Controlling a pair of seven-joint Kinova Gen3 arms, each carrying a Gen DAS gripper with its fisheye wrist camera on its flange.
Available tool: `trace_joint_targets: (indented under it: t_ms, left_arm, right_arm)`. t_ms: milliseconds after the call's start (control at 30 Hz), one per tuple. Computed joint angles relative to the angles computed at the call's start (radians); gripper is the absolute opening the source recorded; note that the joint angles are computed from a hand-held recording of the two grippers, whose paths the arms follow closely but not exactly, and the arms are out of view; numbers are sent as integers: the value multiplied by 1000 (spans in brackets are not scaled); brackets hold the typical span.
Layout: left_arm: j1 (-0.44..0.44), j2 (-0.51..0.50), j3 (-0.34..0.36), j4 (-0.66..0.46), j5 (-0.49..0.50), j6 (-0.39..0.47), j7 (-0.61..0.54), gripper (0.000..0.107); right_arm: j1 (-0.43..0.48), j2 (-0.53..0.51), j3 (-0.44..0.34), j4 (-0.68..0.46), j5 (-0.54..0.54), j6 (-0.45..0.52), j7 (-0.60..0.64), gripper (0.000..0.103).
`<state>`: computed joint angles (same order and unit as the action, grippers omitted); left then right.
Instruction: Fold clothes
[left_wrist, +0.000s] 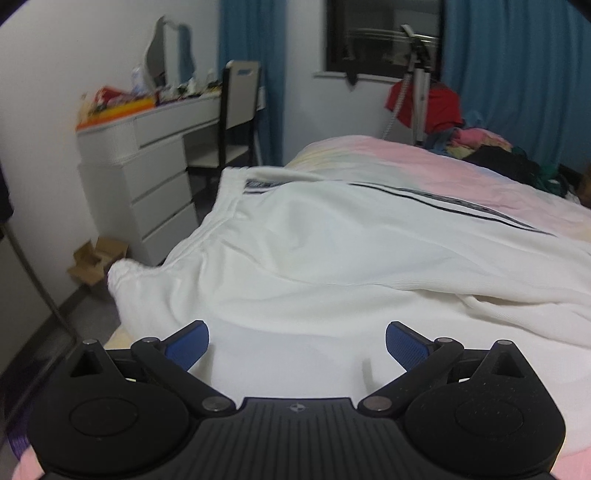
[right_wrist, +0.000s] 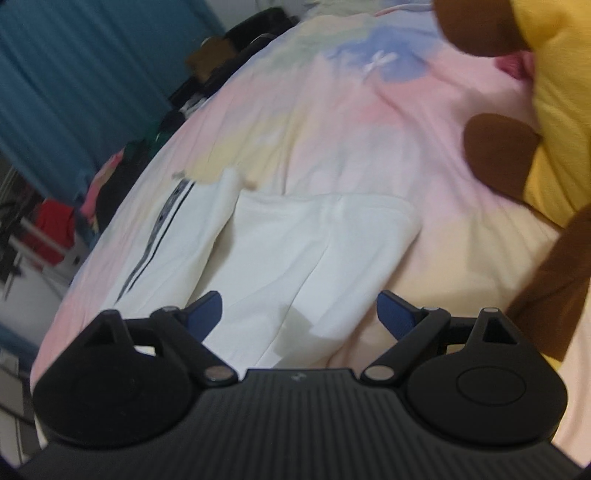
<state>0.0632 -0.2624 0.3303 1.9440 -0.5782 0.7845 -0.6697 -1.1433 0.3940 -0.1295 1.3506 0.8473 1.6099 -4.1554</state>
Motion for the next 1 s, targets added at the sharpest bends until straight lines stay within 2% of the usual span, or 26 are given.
trace_joint_targets:
  t_ms: [200,300,433,533,567,600,667,733,767,800,867,933,967,1000]
  left_arm:
    - [-20,26,-16,-21,18,37,60,103]
    - [-18,25,-65,-30,71,36,66,103]
    - [-27,51,-112,-76,154,101,66,103]
    - [-32,79,-125,-117,175,171,93,102]
    - [-31,88,-132,-133,184,192,100,98]
    - [-27,94,-144,-151,202,213,96,96]
    - [-19,97,-158,-189,235,254,97,95]
    - [-10,96,-146,-218,222,291,115,96]
    - [-4,98,-132,-233,198,313,127,98]
    - [4,107,-116,-246,167,339,139,98]
    - [24,125,-88,-273,108,392,155,99]
    - [46,143,-103,-295,102,423,157,99]
    - [51,145,-116,-299,113,423,163,99]
    - [54,146,-128,-302,124,424,169,99]
  right_arm:
    - [-5,12,7,-19,-23,19,-42,91]
    - [-3,9,6,-5,-30,-4,-77,91]
    - [8,3,3,25,-23,-54,-93,91]
    - [20,-10,5,65,-20,-94,-128,91]
    - [20,-22,4,100,-6,-125,-164,86]
    - [23,-35,1,138,12,-159,-198,72]
    - [42,-54,-10,197,22,-221,-251,70]
    - [66,-70,-19,243,16,-279,-307,64]
    - [76,-77,-22,260,20,-301,-326,57]
    - [85,-80,-24,271,25,-315,-333,53]
    - [104,-83,-29,283,31,-337,-332,50]
    - [124,-77,-32,272,25,-342,-287,46]
    - [131,-74,-31,268,21,-345,-274,38]
    - [130,-76,-29,271,21,-345,-277,24]
